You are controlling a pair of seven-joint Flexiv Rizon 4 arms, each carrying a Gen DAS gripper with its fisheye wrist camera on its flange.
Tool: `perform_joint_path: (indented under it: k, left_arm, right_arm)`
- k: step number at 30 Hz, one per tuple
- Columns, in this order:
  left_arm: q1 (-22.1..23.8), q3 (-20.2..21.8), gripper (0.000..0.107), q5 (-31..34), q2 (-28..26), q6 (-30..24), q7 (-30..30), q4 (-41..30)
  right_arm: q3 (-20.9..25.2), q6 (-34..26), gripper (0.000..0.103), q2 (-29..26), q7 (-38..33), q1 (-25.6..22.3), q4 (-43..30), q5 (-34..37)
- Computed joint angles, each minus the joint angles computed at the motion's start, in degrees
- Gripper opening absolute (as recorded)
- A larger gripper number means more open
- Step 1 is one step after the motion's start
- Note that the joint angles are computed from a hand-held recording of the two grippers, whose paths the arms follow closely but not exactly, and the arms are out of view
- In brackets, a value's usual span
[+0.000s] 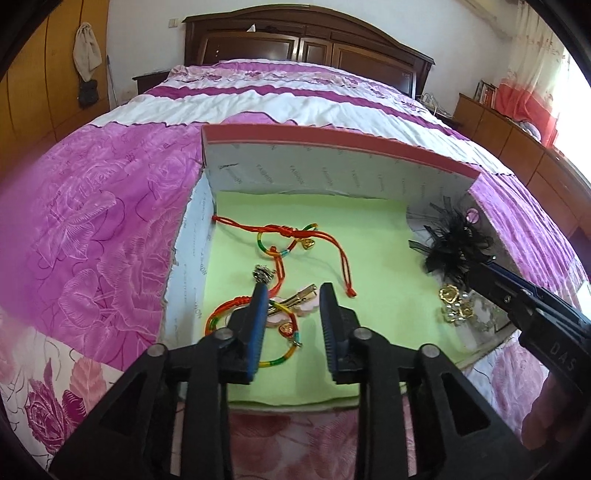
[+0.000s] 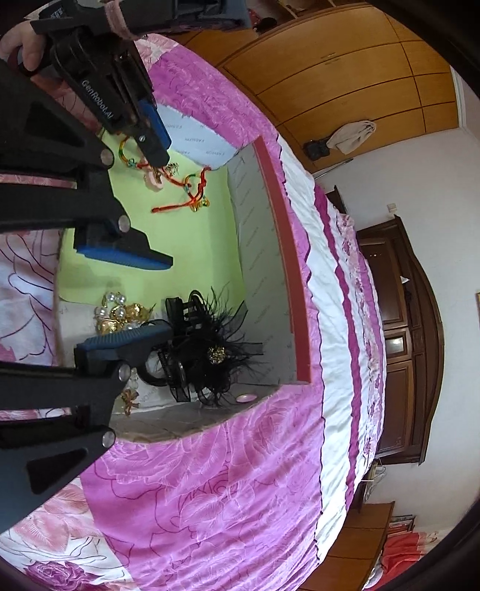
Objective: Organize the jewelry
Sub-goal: 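Open the left tool inside the box while the right tool releases the pearl earring, then move the left tool to a green bead earring while the right tool approaches the other green earring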
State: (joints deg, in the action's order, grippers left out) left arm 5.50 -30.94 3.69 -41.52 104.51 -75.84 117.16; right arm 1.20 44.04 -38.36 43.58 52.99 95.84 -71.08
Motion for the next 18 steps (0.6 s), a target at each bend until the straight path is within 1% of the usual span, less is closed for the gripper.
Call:
perform_joint_path:
  k: [6,9,12,18]
  left_arm:
    - [4.7,-4.4,0.025,2.1,0.4,1.5,-0.4,2.2]
    - [6.9,-6.2,0.026,3.4,0.6,2.1,-1.1,3.1]
    - [9.3,-8.2,0.026,4.9,0.9,3.0,-2.0,4.5]
    - [11.4,-9.1,0.026,7.0,2.7,3.0,-2.6,6.8]
  right_arm:
    - [-0.1,-0.9,0.042,1.7,3.9,1.0,1.4,-4.1]
    - [0.3,-2.2,0.043,2.6,6.1,1.4,1.9,-6.6]
    - [1.1,-3.9,0.045,3.3,6.8,1.7,2.3,-7.9]
    - [3.0,-6.5,0.046,3.8,5.7,2.4,2.4,-6.8]
